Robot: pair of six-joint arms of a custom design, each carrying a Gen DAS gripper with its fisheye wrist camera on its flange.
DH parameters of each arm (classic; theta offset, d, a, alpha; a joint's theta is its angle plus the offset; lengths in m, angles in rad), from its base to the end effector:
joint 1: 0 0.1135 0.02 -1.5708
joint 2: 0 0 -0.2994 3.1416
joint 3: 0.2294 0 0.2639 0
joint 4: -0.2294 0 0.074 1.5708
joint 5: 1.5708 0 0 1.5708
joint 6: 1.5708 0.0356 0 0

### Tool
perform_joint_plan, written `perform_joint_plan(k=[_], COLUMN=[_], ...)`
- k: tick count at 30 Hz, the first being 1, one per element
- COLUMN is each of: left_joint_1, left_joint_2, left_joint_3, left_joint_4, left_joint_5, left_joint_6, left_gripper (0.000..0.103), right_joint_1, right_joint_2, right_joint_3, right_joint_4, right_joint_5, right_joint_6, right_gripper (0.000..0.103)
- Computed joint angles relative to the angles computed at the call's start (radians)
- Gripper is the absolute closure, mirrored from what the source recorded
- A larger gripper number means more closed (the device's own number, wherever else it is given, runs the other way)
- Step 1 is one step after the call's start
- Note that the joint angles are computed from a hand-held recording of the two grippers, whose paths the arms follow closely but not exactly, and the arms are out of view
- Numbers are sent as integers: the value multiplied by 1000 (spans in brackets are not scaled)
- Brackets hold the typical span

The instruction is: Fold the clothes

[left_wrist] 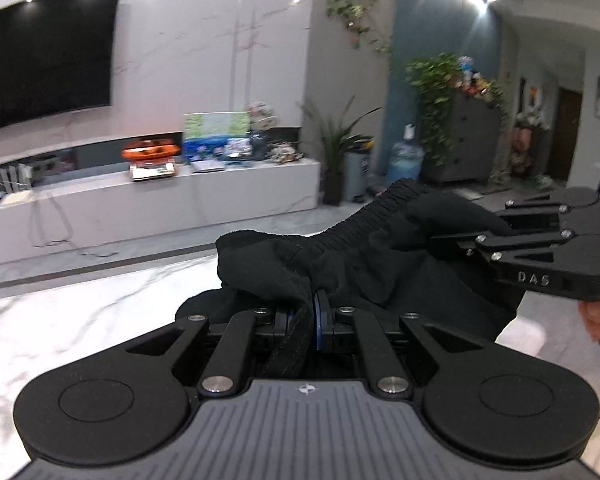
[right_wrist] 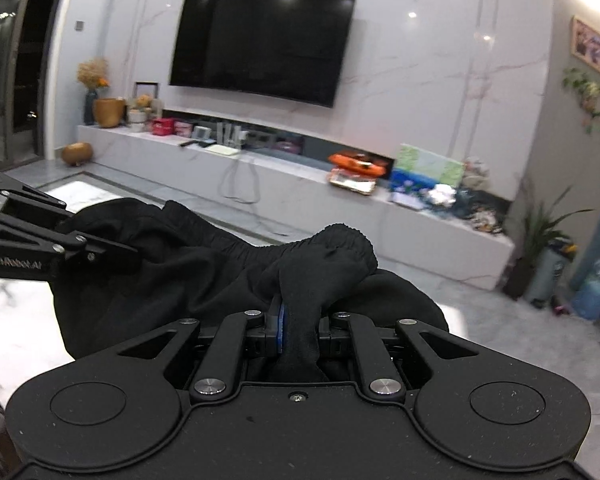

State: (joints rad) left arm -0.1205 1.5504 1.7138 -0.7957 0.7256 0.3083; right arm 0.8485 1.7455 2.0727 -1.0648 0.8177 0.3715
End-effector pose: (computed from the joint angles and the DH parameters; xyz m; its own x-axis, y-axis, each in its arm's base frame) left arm 0.3336 -0.0642 0.4544 -0.3705 0.2735 -0.8876 0.7701 0.6248 -0.1289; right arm 0.2634 0.2596 0.4816 -0.4710 -0.1590 -0.8677 0.0159 0.9819 -0.1885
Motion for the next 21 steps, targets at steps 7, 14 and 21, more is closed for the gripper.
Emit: perform_joint_plan(k=[7, 14, 21], left_joint_1=[-155, -253, -290], left_joint_2=[10, -2, 38], left_joint_3=[-78, -239, -308], left_joint_4=[96, 192, 200], left_joint_5=[-53, -87, -150], left_joint_6=[-105, -177, -195], left_gripper=[95, 95, 91], right_joint_1=[-81, -133, -169], right_joint_2=[-221, -420, -523], right_joint_3=[-307, -609, -841], right_joint_4=[67, 114, 161], right_joint_5=[-12, -58, -132], right_joint_6=[23, 99, 237], right_gripper=[93, 93, 91])
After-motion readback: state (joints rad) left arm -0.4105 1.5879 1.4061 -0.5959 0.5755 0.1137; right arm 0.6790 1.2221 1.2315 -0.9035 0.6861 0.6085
